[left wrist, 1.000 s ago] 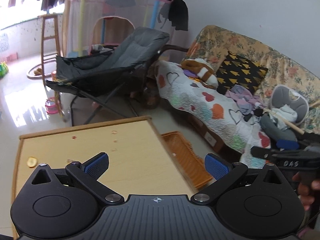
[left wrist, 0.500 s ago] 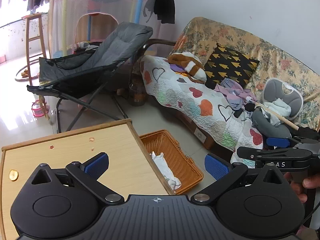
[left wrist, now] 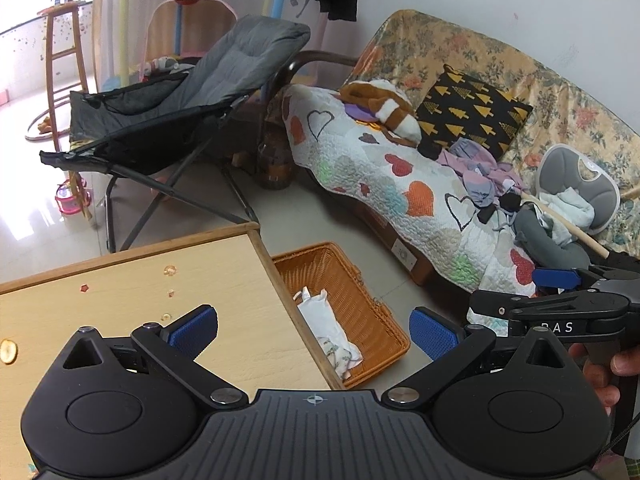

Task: Fold clothes
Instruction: 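Move both tools toward the wicker basket on the floor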

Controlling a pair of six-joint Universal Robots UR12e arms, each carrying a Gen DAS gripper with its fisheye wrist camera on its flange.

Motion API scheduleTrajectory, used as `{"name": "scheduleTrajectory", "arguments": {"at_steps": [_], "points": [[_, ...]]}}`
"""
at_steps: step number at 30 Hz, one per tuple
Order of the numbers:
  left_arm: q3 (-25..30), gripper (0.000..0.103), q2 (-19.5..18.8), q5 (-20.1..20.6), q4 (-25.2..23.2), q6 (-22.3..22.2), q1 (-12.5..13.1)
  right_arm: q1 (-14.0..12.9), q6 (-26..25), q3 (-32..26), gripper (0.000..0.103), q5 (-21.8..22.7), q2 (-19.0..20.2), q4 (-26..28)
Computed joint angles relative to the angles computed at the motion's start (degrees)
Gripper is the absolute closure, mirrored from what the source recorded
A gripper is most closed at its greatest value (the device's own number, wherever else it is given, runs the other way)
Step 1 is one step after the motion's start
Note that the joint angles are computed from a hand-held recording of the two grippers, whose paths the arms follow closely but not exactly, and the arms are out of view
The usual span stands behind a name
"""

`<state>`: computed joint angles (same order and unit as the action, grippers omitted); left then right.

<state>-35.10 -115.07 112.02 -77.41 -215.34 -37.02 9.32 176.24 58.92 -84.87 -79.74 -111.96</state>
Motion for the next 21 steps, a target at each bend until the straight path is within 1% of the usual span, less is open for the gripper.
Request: {"name": "scheduleTrajectory", "arguments": {"at_steps": [5,9,14,21], "points": [[1.43,0.001,-1.52,-2.80,-1.14,-0.24,1.14,-0.25,-1.03,-1.28,0.001,-0.04,1.47,1.45],[1.37,0.001,-2.39,-4.13,-1.24,0.43,1.75,-0.46,-1.48,-1.82,0.001,-0.28,2.54,2.09],[1.51,0.001,-3.55,-6.43,-0.86,0.84,2.70,-0.88,-2.37,-2.15,0.001,0.62,3.61,2.62],[5.42,0.001,-7.00,-8.53,-2.83,1.93,3.83,-1.69,-2.81,-2.68,0.001,1.30,5.03,3.74]]}}
